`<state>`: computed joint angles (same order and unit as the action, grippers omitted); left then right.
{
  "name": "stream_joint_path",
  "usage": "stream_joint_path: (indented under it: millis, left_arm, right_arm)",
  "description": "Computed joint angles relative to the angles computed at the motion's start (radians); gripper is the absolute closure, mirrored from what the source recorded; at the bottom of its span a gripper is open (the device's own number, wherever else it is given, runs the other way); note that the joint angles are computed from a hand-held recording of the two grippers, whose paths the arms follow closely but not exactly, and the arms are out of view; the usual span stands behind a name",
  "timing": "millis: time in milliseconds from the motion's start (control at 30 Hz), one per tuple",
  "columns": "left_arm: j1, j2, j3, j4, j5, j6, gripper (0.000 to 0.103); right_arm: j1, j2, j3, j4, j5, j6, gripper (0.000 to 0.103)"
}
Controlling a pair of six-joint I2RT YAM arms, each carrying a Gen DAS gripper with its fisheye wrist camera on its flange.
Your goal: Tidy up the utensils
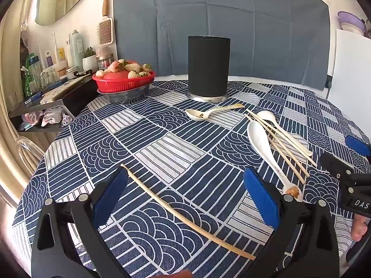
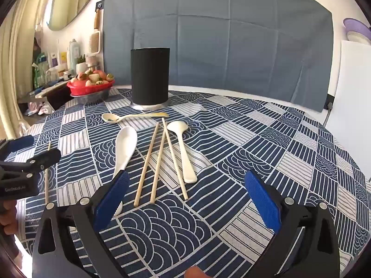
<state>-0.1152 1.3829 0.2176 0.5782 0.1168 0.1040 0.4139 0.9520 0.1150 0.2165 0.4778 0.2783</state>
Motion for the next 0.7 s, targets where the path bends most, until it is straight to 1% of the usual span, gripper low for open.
stream_joint_path:
  millis: [233,267,433,700]
  left_arm:
    - [-0.005,-0.008,-0.001,-0.009,-0.006,-0.01,0.006]
    - [-0.012,0.011,-0.004,0.012,-0.013,-0.009,0.006]
    - [-0.027,0.012,-0.007,0.018,-0.028,-0.01,0.006]
    - [-0.02,-0.008,-0.012,0.01,-0.022,-0.005,0.006]
  right_arm:
    - [0.003,0.003,0.001,0.0,0.003,0.0,0.007]
    - [0.002,0.004,0.001,0.002,0.003,0.0,0.007]
    - [0.001,0.005,-0.002,0.007,0.002,-0.001,0.007]
    - [0.003,0.006,-0.001,0.007,0.004,-0.004,0.007]
